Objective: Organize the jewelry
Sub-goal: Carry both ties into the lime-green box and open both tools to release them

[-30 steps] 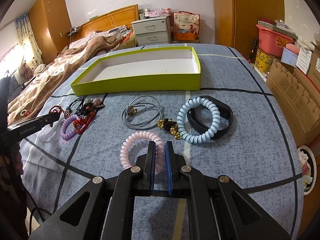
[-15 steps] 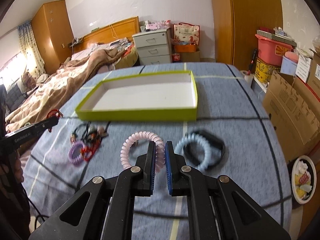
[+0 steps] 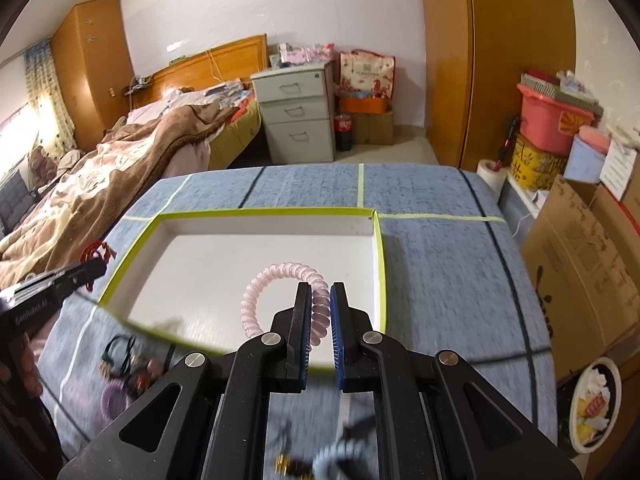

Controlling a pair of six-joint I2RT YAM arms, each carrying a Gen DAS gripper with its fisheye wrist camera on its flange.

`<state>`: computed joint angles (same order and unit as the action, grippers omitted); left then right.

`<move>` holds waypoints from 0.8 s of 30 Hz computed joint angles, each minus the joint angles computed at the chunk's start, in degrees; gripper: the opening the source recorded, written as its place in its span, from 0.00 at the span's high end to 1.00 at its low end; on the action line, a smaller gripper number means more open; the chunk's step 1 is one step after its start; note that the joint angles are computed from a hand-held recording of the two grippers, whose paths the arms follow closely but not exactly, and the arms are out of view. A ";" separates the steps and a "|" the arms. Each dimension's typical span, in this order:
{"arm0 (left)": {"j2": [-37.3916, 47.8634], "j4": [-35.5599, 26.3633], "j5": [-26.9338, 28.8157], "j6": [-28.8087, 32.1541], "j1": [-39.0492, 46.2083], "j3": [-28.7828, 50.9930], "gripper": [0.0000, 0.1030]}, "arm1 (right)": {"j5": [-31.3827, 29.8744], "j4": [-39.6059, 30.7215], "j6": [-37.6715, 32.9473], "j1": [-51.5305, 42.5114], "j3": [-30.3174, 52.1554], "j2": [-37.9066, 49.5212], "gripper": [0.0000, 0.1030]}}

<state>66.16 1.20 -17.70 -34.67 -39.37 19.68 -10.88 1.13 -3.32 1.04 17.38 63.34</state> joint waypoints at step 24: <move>23.19 6.33 8.23 3.43 9.28 10.53 0.87 | 5.77 7.63 -0.56 2.76 15.59 30.34 0.90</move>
<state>89.35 7.53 -9.47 -31.24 -30.08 30.22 -5.12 8.76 -3.88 3.80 32.97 93.68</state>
